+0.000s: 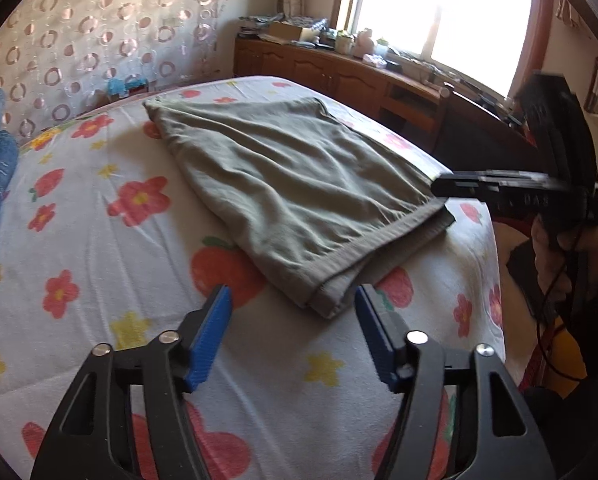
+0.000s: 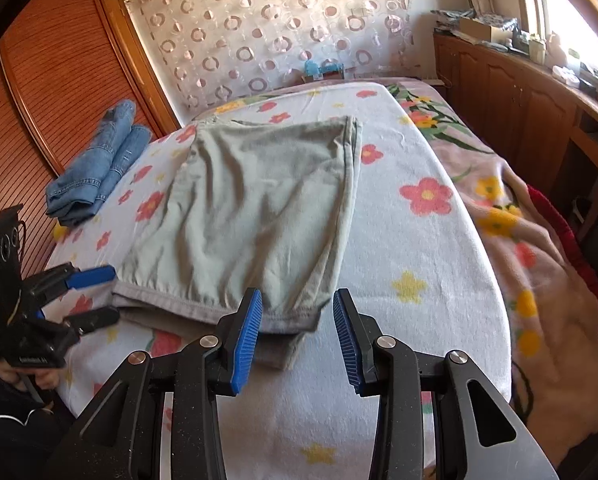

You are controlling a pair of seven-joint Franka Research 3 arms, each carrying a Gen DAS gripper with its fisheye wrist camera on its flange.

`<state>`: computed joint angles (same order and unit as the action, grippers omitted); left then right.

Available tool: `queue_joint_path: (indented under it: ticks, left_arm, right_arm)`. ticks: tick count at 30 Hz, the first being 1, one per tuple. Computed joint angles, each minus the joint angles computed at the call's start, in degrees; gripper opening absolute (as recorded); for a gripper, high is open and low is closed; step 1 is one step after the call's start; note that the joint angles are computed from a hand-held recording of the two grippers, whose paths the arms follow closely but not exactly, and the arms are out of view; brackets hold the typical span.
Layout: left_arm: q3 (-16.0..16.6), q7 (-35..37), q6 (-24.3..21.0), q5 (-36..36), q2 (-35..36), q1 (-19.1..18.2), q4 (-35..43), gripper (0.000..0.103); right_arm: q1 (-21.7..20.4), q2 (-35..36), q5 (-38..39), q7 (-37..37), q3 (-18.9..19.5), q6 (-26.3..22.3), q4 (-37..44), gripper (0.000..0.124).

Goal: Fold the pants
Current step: 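Open both tools and lift them off the folded pants, then close both tools together on the cuff end of the folded pants, then lift the cuff end upward with both tools held side by side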

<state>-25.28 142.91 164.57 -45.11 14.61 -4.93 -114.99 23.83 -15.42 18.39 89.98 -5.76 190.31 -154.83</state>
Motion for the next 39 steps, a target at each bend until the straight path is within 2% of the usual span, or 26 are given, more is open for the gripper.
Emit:
queue_joint_path:
  ticks: [2, 4, 7, 8, 9, 11, 13, 15, 17, 22, 24, 28, 31, 32, 34, 35, 36, 38, 39]
  left_arm:
    - [-0.48, 1.00, 0.12, -0.59, 0.08, 0.17, -0.07, 0.054]
    - [-1.03, 2.52, 0.81, -1.95, 0.04, 0.55, -0.12, 0.048]
    - [-1.07, 3.43, -0.12, -2.73, 0.35, 0.63, 0.45, 0.033]
    - [-1.67, 5.19, -0.51, -4.25, 0.15, 1.23, 0.44, 0.023]
    - [-2.21, 7.23, -0.34, -6.36, -0.12, 1.69, 0.38, 0.020]
    - [-2.78, 11.61, 0.32, -11.18, -0.95, 2.04, 0.10, 0.018]
    - [-1.11, 10.86, -0.18, -10.66, -1.40, 0.58, -0.02, 0.018]
    - [-0.01, 10.71, -0.36, -10.54, -1.47, -0.37, 0.02, 0.018]
    - [1.05, 9.38, -0.60, -9.41, -1.60, -1.24, -0.18, 0.018]
    - [2.04, 7.39, -0.98, -8.31, -1.35, -1.74, -0.44, 0.018]
    - [2.26, 6.31, -1.15, -7.71, -1.08, -1.79, -0.47, 0.018]
    - [1.81, 6.31, -1.17, -8.12, -0.90, -1.33, -0.48, 0.018]
    - [1.62, 6.37, -1.07, -8.33, -0.99, -1.22, -0.63, 0.018]
    - [1.63, 6.37, -1.07, -8.33, -0.99, -1.22, -0.63, 0.018]
    - [1.62, 6.35, -0.95, -8.36, -0.93, -1.23, -0.59, 0.018]
    - [1.57, 6.41, -0.82, -8.44, -1.00, -1.23, -0.71, 0.018]
    - [1.55, 6.46, -0.81, -8.49, -0.87, -1.20, -0.59, 0.018]
    - [1.49, 6.42, -0.84, -8.57, -0.86, -1.15, -0.56, 0.018]
    - [1.50, 6.48, -0.85, -8.54, -0.88, -1.13, -0.58, 0.018]
  right_arm:
    - [-1.40, 0.43, 0.03, -0.18, 1.48, -0.35, 0.40, 0.034]
    - [-5.60, 0.92, 0.82, -0.07, 5.96, -0.69, 0.63, 0.034]
    - [-3.85, 1.04, 0.69, -0.22, 4.37, -0.22, 0.42, 0.028]
    - [-4.25, 1.09, 0.73, -0.25, 4.80, -0.16, 0.45, 0.022]
    - [-3.86, 0.97, 0.59, -0.35, 4.42, 0.04, 0.32, 0.018]
    - [-2.79, 0.52, 0.16, -0.54, 3.46, 0.59, -0.14, 0.013]
    - [1.50, -0.52, -1.51, -0.48, -1.10, 1.46, -0.96, 0.011]
    - [2.11, -1.38, -1.84, -0.10, -1.60, 1.80, -1.62, 0.008]
    - [4.52, -2.45, -3.00, 0.48, -3.91, 2.32, -2.45, 0.007]
    - [4.57, -2.91, -3.46, 1.33, -3.37, 1.27, -3.41, 0.007]
    - [1.34, -2.48, -2.48, 1.33, 0.33, 0.95, -3.42, 0.007]
    - [-0.91, -1.87, -1.32, 1.72, 2.77, 0.93, -3.18, 0.007]
    - [-4.91, -1.37, 0.01, 1.87, 7.18, 0.55, -2.69, 0.017]
    - [-7.14, -1.10, 0.52, 1.80, 9.60, 0.17, -2.39, 0.023]
    - [-15.44, -0.61, 1.94, 2.08, 18.60, -0.91, -1.55, 0.032]
    - [-18.00, -0.39, 1.90, 2.14, 21.19, -1.19, -1.27, 0.036]
    - [-19.69, -0.27, 1.76, 2.30, 22.88, -1.41, -1.09, 0.036]
    - [-19.61, 0.39, 1.25, 2.76, 23.03, -0.98, -0.85, 0.037]
    - [-21.86, 0.60, 1.35, 2.67, 25.46, -0.90, -0.57, 0.037]
